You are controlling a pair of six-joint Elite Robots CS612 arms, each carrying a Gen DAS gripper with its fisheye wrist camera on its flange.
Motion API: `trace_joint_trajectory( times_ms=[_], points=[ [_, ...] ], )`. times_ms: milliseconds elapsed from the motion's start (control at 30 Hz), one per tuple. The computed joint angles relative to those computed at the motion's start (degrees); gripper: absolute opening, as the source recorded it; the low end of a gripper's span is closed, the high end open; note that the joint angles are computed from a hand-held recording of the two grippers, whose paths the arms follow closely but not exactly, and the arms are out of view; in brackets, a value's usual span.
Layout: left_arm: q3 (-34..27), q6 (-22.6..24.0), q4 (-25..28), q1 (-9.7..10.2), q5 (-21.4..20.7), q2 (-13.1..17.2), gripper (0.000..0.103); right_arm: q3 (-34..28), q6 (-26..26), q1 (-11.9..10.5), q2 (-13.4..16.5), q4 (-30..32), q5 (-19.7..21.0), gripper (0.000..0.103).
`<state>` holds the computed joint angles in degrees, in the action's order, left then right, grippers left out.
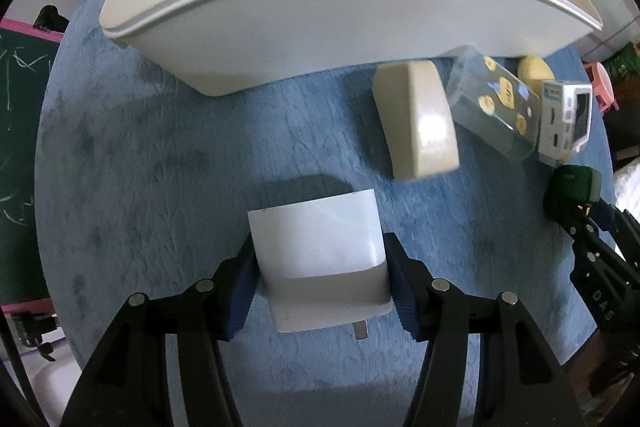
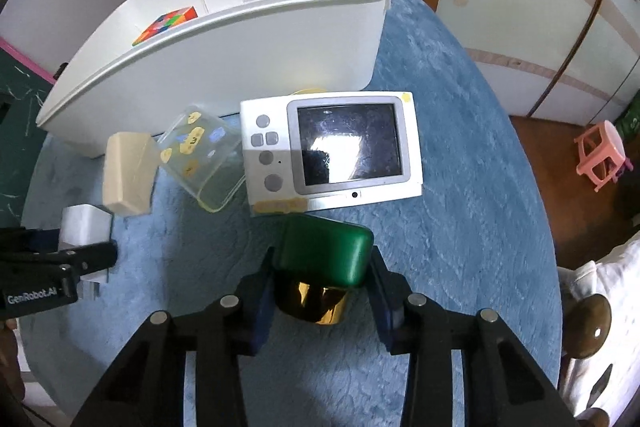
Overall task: Organize rigid objects
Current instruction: 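Lift the adapter and cylinder and carry both over the white tray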
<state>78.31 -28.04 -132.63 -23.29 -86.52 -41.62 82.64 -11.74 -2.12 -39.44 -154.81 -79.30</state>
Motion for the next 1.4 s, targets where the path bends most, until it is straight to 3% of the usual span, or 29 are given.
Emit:
trace_joint_trajectory(
  times_ms=[467,733,1067,1400],
  points=[
    [4.64,1.47,-5.88,-1.91,2.50,-6.27,0.062,6.48,-2.91,-2.04,-5.69,-5.16,8.89,0.041],
    [1.81,2.89,-8.21,-1.42,4.80,-7.68,0.062,6.31,-2.06,-2.90,-7.62,-9.67,13.98,0.041],
    [-4.50,4.81,-10.76,-0.25,7.47,-6.15,0.062,0.73,2.63,-2.47,-7.33,-11.86,16.57,0.041],
    [-13.32,7.00,-11.96,0.99,8.79,-2.05,0.062,-8.50,7.30,-1.00,-4.53,-12.99,13.95,0.041]
  ],
)
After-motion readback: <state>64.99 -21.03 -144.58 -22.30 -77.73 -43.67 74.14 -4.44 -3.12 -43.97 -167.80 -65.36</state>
